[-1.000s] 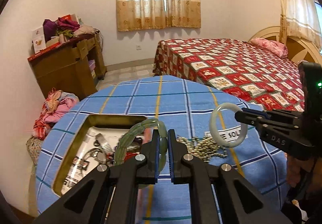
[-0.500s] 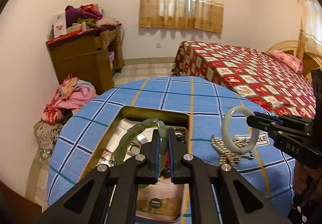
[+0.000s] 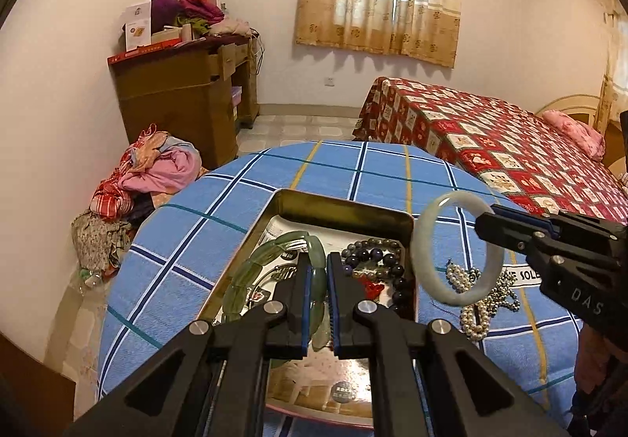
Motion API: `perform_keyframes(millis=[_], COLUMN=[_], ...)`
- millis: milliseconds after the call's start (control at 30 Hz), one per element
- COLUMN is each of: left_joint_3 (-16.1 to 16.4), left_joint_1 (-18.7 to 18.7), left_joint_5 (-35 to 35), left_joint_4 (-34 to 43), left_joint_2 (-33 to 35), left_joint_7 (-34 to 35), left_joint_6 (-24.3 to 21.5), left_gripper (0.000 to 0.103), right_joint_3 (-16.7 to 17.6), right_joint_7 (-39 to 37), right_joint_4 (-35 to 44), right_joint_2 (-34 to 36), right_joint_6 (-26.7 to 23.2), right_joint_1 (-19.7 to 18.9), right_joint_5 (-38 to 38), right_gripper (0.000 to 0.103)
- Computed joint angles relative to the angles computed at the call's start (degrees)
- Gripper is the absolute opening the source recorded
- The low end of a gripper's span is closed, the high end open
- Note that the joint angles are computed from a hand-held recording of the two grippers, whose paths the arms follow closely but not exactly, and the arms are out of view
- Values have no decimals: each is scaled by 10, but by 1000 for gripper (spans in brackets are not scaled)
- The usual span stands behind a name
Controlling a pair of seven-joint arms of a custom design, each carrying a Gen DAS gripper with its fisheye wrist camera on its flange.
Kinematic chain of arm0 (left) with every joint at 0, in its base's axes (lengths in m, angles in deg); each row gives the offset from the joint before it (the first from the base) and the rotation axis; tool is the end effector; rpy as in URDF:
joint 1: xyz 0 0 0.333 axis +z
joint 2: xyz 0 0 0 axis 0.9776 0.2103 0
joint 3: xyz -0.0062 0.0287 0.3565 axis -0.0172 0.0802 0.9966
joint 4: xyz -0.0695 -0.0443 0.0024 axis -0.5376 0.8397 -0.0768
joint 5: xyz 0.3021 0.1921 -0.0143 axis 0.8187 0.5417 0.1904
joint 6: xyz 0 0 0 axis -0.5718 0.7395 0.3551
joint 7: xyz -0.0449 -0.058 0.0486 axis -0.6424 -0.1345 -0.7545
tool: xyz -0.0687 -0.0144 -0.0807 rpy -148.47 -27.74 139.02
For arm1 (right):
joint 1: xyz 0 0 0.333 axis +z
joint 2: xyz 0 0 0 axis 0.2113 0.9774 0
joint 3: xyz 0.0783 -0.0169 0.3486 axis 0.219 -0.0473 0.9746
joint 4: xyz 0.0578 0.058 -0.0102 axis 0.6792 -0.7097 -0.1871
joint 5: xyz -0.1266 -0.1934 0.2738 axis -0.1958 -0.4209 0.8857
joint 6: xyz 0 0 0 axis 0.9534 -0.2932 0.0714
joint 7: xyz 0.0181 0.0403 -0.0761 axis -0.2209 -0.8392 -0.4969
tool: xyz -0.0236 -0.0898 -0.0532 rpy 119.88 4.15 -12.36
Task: Organize jewelry
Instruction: 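Carry both jade bangles over the tin, lower them in and open both tools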
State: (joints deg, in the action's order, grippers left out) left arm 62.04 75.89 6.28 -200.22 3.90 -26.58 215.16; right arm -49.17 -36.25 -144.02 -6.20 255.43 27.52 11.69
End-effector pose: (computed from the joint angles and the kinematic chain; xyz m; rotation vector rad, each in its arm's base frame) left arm 0.5350 -0.1300 0.5680 -1.6898 1.7065 -0.8944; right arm 0.5725 0.1875 0.5706 -1.9289 1.1453 -0.4933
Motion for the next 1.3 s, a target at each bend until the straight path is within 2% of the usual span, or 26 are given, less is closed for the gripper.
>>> perform_keyframes(millis=[667,1300], left_joint_3=[7,5], left_joint_1=[5,1], left_joint_5=[-59,-113], left_joint_4=[-2,10], left_joint_2=[16,41], left_joint_7=[49,105], left_joint_6=[-1,-30], left_gripper=[7,7], right_joint_3=[1,-2], right_joint_7=[84,130], right_joint_4=[15,20], right_joint_2=[33,55], right_joint_6=[-4,-28], right_joint_1=[24,31], right_joint_5=[-120,-186], right_gripper=[13,13])
